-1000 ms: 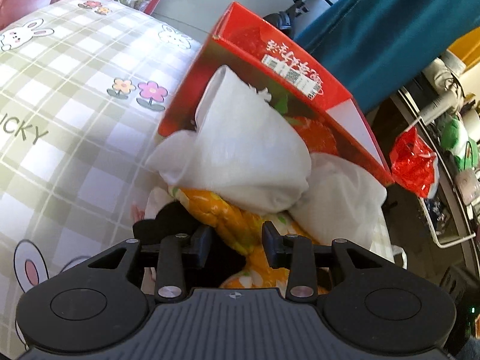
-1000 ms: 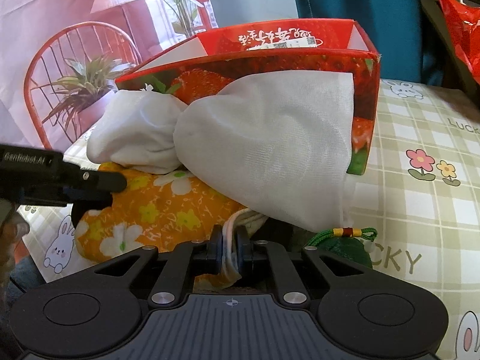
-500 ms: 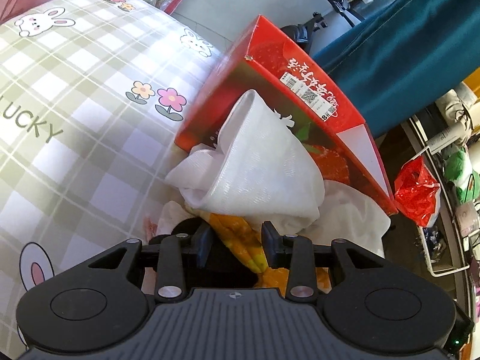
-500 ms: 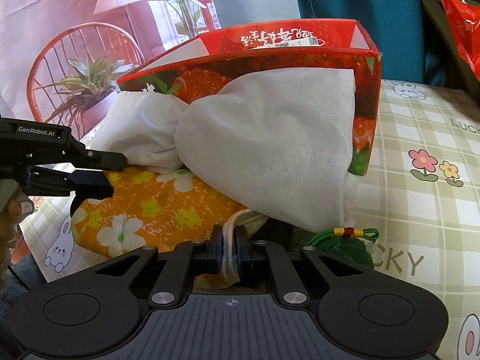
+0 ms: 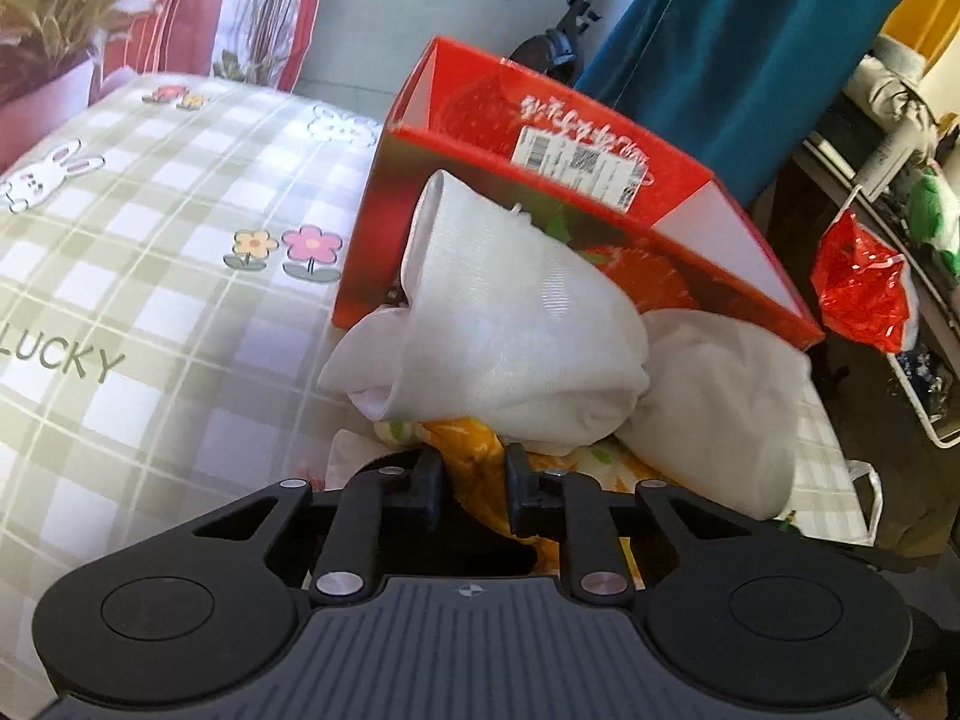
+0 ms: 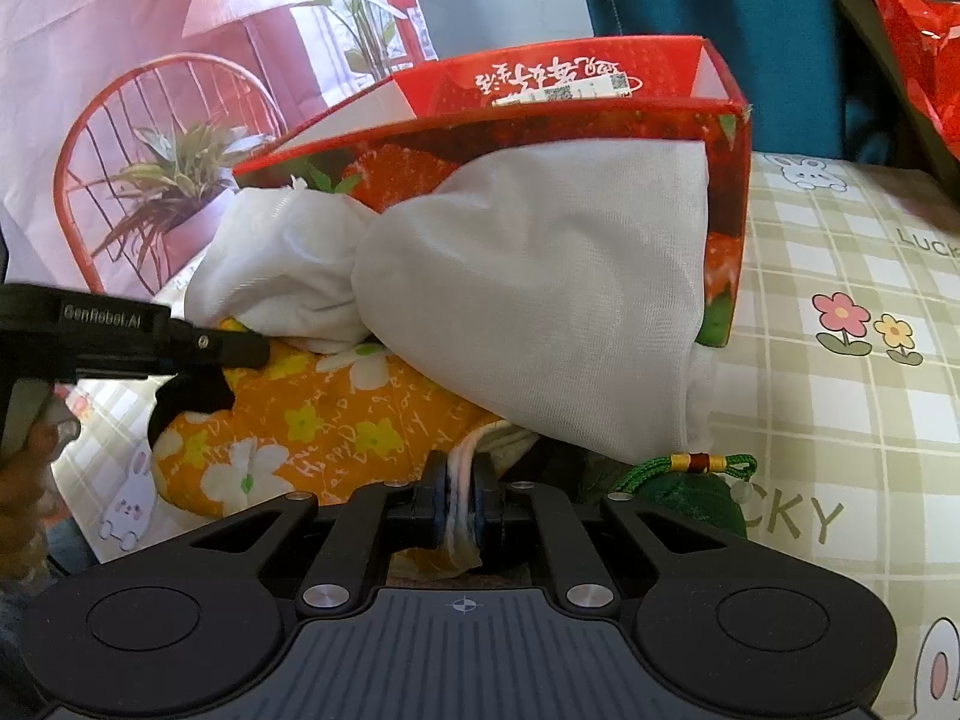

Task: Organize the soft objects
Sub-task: 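Lift the orange cloth with both grippers and carry it over the box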

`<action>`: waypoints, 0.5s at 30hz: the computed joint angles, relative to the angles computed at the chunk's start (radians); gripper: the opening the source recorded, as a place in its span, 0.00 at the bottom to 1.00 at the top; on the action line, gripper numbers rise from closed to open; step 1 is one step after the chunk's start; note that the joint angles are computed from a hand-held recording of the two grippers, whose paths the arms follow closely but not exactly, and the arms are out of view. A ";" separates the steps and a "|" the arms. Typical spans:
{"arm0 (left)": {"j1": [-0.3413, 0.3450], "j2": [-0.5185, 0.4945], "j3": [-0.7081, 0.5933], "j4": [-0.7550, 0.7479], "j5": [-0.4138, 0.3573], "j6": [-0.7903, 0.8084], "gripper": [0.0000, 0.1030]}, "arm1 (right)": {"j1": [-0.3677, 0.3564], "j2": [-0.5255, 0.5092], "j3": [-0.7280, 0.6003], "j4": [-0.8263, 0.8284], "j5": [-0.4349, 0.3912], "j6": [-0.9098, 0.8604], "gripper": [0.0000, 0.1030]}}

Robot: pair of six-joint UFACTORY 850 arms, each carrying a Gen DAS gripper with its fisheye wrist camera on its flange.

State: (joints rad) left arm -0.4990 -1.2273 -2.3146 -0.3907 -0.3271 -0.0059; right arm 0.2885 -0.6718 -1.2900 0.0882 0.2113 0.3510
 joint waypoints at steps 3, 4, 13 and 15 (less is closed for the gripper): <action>0.001 0.061 0.085 -0.063 0.048 0.065 0.20 | -0.007 0.025 0.020 -0.097 0.025 0.090 0.07; 0.002 0.081 0.110 -0.099 0.064 0.101 0.20 | -0.008 0.035 0.027 -0.118 0.035 0.106 0.07; -0.010 0.222 0.296 -0.279 0.178 0.303 0.20 | -0.029 0.099 0.059 -0.444 0.090 0.446 0.08; -0.012 0.242 0.323 -0.310 0.202 0.335 0.20 | -0.028 0.102 0.058 -0.473 0.095 0.472 0.08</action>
